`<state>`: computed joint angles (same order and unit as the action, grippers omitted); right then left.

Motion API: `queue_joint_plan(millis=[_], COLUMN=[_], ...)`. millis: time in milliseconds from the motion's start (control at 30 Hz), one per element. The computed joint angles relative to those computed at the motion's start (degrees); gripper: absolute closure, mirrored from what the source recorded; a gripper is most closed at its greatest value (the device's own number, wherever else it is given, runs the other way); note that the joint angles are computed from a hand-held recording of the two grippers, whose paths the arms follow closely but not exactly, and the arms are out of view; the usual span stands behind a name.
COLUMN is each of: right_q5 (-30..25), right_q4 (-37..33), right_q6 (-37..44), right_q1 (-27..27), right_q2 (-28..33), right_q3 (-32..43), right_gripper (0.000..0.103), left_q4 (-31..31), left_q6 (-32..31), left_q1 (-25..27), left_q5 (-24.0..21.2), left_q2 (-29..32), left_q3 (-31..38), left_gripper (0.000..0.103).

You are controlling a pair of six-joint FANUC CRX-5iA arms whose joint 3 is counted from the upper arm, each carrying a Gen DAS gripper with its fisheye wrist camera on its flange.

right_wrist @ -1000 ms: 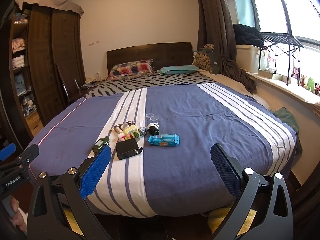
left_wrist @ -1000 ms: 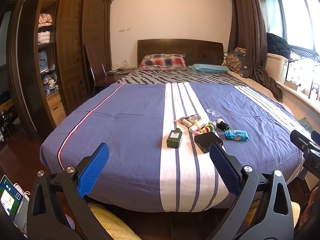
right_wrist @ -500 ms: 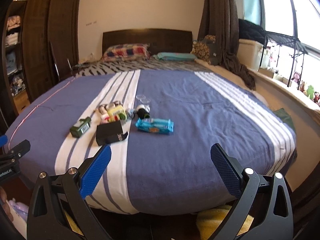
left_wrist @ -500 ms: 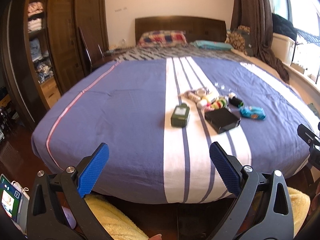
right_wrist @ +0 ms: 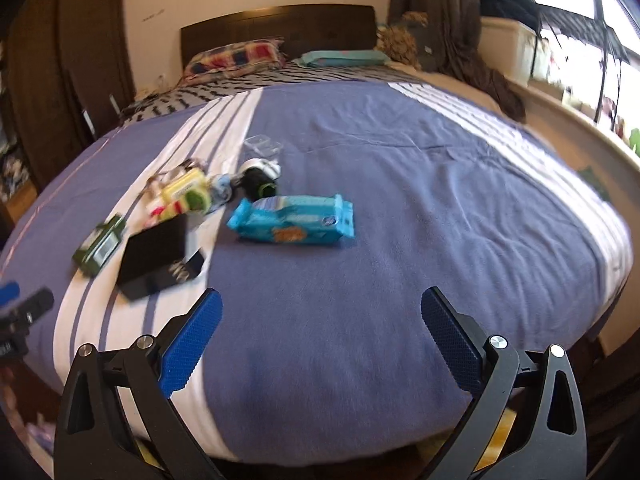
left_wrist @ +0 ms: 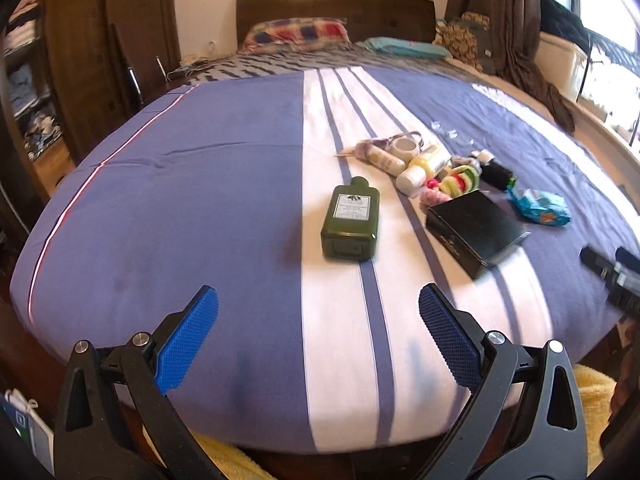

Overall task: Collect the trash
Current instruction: 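Grasp the green lotion bottle with the left tool while the right tool grasps the blue wipe pack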

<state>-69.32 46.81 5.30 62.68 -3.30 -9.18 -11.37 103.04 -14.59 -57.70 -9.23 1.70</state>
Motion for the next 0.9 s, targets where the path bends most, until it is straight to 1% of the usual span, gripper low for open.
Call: queue_joint_plan(millis=[100,200,333,400,500,600,667,733,800,833,867,900], right_q5=[2.5,5.4,7.1,6.7,9.0,11.5,12.9,13.8,13.5,13.1,13.2,13.8], right_q4=[0.2,-1.8,-3.8,-4.9,-6.3,-7.4,-8.0,-7.9,-7.4,-6.9,-6.7,-6.9], right_q6=[-0.2,2.4,4.6,4.9,3.0,2.0,2.4,2.5,2.7,2.8,2.9,3.3], right_q1=[-3.2,-5.8,-7.7,-8.6,-10.2,-11.1,-11.6,-11.8,-11.8,-11.6,-11.4,-11.3], right_q2=[1.6,4.4,7.6,9.2,8.6,7.7,7.3,7.1,7.5,7.7,7.7,7.6], right_q3=[1.4,4.5,7.9,9.5,8.7,7.3,6.8,6.3,6.5,6.4,6.3,6.3], right_gripper=[0.003,0.003,0.003,0.003,0.003,0.003,0.003,0.004,0.014,0.021,0.028,0.032], left_q4=[1.1,1.9,3.3,4.4,5.9,6.3,6.6,8.2,8.3,8.5,8.6,8.5], left_q6=[-1.4,-2.8,-4.9,-5.7,-6.7,-7.9,-8.5,-9.6,-9.9,-10.2,-10.4,-10.4], left_q1=[0.7,1.0,1.4,1.9,2.6,3.1,3.4,4.0,3.9,3.9,3.9,3.7], left_q5=[0.7,1.0,2.0,2.2,2.6,2.3,2.1,2.5,2.8,2.9,2.9,2.7], left_q2=[2.1,4.7,7.2,8.4,9.9,11.5,12.5,13.0,13.2,13.4,13.7,13.9], left_q3=[1.1,3.0,4.4,5.1,5.5,6.6,7.1,6.9,7.1,7.1,7.4,7.7], left_gripper=[0.008,0.008,0.008,0.01,0.014,0.021,0.03,0.035,0.043,0.051,0.054,0.06])
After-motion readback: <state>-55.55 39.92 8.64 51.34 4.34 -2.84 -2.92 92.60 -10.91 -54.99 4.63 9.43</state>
